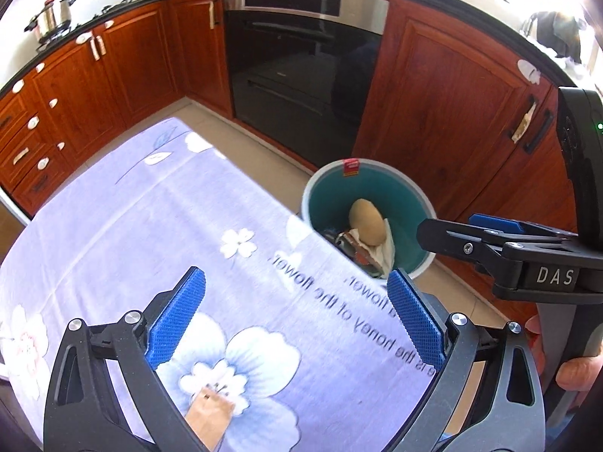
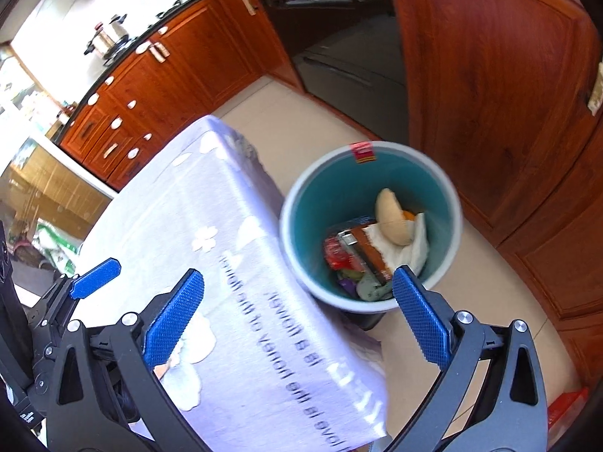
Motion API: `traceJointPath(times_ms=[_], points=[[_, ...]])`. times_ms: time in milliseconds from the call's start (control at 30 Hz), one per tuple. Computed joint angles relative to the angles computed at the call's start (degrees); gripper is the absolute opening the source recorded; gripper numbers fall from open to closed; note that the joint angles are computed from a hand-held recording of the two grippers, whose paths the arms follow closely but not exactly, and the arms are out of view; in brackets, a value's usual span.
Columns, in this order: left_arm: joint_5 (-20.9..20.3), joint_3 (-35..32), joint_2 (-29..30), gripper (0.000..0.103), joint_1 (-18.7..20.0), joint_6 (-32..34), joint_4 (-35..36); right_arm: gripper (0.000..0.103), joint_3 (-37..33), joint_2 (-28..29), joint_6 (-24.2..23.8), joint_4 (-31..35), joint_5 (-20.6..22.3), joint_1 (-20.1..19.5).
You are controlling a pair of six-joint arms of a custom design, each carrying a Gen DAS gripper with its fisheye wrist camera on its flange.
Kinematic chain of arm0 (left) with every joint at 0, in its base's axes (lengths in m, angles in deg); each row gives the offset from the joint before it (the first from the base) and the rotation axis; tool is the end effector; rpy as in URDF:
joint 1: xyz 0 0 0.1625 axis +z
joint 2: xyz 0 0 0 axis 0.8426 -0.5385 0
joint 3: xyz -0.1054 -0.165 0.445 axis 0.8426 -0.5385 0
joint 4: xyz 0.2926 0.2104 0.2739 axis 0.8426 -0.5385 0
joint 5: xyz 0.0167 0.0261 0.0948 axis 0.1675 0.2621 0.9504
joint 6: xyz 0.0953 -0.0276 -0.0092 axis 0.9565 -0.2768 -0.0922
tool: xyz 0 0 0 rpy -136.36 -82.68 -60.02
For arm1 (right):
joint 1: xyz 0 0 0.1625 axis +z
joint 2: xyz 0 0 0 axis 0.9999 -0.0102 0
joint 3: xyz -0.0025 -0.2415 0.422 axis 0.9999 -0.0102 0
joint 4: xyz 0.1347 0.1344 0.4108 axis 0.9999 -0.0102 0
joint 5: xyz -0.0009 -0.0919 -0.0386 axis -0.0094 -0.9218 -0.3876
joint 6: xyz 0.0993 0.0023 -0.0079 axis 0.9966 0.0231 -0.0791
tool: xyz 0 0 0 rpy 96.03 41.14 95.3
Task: Collect trash
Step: 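Move both tools back over the table toward the peel and rind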
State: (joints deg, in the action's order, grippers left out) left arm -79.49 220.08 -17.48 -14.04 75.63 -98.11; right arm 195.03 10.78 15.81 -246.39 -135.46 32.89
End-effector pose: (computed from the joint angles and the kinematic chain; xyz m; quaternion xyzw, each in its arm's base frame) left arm -0.1398 -0.3793 0.1825 0.4388 0.8654 -0.1082 0.2162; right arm 0.2476 -0.2858 0.0729 -0.1382 -0.8857 0.3646 0.2519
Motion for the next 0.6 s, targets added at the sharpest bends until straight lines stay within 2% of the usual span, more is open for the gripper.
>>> traceJointPath(times_ms=[333, 600], points=[[2.14, 0.42, -13.47, 0.098, 6.85, 1.86, 8.13, 0.096, -8.34, 5.26, -0.2, 8.88, 3.71, 5.22], [3.95, -1.59, -20.9, 0.098, 15.81, 4.16, 12.29, 0.096, -13.55, 9.76, -0.77, 14.25, 7.21, 7.25]])
